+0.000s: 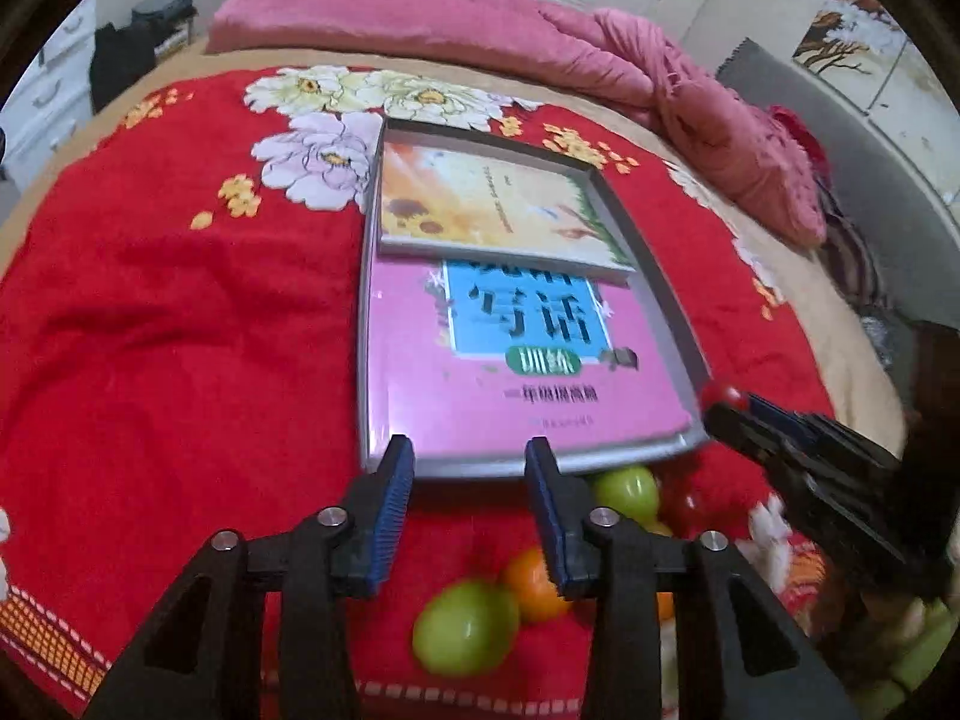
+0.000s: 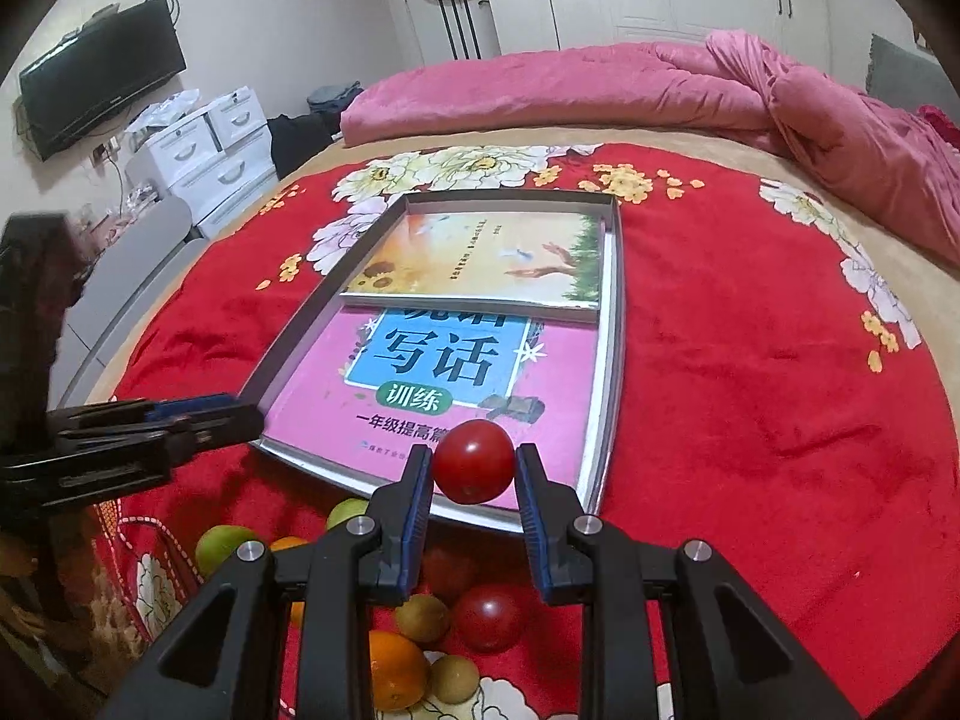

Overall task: Organize fruits
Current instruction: 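Carry the green pear and the cherry tomato over the grey tray with both tools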

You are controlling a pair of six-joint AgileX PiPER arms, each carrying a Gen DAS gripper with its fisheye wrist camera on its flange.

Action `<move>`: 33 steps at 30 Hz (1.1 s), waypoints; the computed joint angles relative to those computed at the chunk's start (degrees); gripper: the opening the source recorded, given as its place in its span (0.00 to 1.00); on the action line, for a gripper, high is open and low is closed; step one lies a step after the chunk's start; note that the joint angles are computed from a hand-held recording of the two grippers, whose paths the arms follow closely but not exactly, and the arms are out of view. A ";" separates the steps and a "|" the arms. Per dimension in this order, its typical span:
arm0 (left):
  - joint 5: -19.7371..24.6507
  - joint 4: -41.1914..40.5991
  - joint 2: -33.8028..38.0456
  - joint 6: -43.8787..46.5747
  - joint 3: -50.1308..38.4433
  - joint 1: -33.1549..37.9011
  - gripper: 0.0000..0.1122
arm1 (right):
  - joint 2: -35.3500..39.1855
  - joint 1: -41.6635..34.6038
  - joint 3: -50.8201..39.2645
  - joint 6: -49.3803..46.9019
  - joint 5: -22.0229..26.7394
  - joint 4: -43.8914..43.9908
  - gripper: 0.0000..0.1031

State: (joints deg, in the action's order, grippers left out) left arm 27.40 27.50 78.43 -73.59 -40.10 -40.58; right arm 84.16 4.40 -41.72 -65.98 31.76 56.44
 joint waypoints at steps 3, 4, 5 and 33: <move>-0.93 -4.78 -3.42 4.78 3.65 -1.21 0.50 | -0.10 -0.20 0.48 -0.14 0.08 0.06 0.27; -1.70 -6.54 -3.81 6.88 4.29 -1.25 0.51 | -0.18 -0.30 0.63 -0.04 0.17 0.04 0.27; -3.09 -8.69 -4.26 9.45 5.38 -1.58 0.53 | -0.27 -0.45 0.70 -0.02 0.37 0.09 0.27; -4.30 -2.40 -1.95 10.01 4.93 -3.15 0.40 | 3.17 2.20 -3.84 6.13 -2.00 -5.25 0.27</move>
State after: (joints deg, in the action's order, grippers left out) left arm 23.10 25.09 76.48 -63.58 -35.16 -43.74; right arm 87.33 6.60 -45.56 -59.85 29.76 51.18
